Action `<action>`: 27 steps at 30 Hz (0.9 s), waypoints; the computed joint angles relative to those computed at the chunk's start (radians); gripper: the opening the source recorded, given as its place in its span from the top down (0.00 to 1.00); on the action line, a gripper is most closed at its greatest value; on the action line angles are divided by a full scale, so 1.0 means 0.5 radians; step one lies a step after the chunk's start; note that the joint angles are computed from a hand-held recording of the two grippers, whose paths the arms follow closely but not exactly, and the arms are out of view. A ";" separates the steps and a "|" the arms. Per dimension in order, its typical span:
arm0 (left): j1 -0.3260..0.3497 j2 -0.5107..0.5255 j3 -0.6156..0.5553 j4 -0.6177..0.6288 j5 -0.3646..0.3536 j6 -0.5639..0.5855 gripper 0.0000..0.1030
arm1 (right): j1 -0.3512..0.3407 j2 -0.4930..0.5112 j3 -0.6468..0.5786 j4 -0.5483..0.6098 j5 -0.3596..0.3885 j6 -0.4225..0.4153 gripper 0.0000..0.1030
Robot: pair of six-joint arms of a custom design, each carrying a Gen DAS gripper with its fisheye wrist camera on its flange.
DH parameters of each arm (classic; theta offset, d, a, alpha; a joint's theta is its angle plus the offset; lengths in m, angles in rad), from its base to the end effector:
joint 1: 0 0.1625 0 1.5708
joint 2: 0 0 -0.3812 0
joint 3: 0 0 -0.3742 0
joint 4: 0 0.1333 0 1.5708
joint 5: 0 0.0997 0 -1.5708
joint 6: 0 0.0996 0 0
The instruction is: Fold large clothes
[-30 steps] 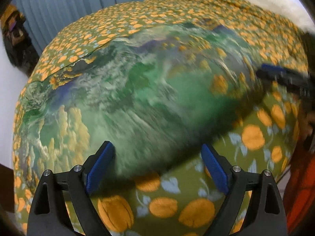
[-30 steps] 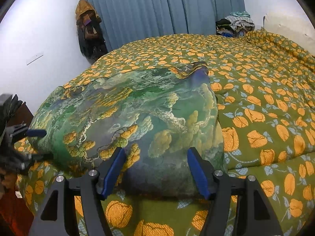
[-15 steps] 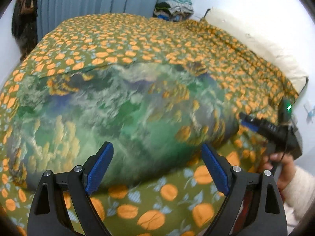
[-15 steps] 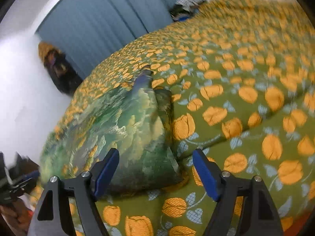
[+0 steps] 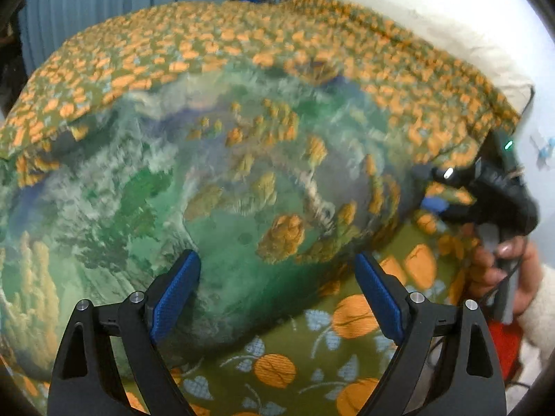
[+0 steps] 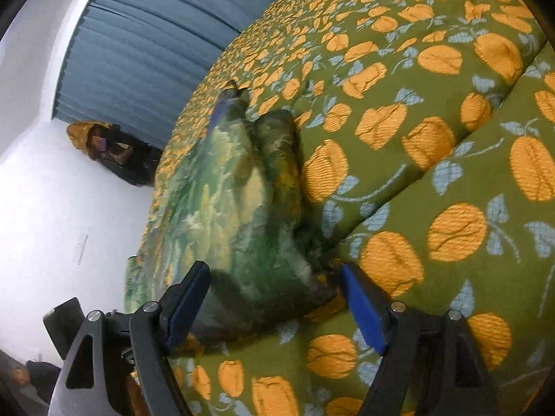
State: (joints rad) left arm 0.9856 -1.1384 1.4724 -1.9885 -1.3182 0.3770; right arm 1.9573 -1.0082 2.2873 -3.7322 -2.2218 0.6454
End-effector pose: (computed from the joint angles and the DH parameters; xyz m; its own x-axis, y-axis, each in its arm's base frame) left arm -0.2110 -0.6048 0.2982 -0.5586 0.7869 -0.2623 0.8132 0.5819 0.0139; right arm 0.2317 -0.3758 0.1532 -0.8736 0.4607 -0.1569 0.3580 0.3898 -0.8485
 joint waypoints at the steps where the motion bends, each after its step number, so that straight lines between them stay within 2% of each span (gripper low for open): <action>1: 0.009 0.001 -0.037 0.010 -0.061 -0.027 0.11 | -0.006 0.010 0.002 -0.033 0.032 -0.003 0.20; 3: 0.024 0.030 -0.090 0.008 -0.104 -0.060 0.11 | -0.011 0.041 -0.035 -0.048 0.031 -0.006 0.15; 6: 0.043 0.106 -0.106 -0.072 -0.007 -0.101 0.11 | -0.028 0.056 -0.115 0.064 0.009 0.068 0.12; 8: 0.093 0.168 -0.158 -0.022 -0.047 -0.200 0.11 | -0.013 0.059 -0.130 0.066 -0.006 0.097 0.11; 11: 0.105 0.182 -0.142 -0.046 -0.050 -0.205 0.10 | -0.033 0.035 -0.067 -0.012 0.075 0.099 0.11; 14: 0.040 0.162 -0.067 -0.090 0.080 -0.120 0.08 | -0.073 0.033 -0.077 0.047 0.094 0.124 0.11; 16: 0.010 0.136 -0.061 -0.077 0.118 -0.101 0.09 | -0.045 0.045 -0.111 0.053 0.050 0.095 0.11; 20: 0.004 0.042 -0.048 -0.088 -0.065 0.031 0.09 | -0.015 0.066 -0.083 -0.213 0.105 -0.009 0.11; 21: 0.011 0.053 -0.054 -0.079 -0.081 0.082 0.09 | -0.035 0.064 -0.083 -0.214 0.123 -0.009 0.11; 23: 0.042 0.140 -0.127 0.052 -0.054 0.034 0.09 | -0.079 0.065 -0.107 -0.127 0.131 0.027 0.11; 25: 0.114 0.236 -0.225 0.172 -0.114 -0.079 0.09 | -0.109 0.079 -0.164 0.007 0.114 -0.016 0.11; 27: 0.162 0.252 -0.270 0.191 -0.237 -0.189 0.07 | -0.101 0.104 -0.200 0.026 0.086 -0.063 0.11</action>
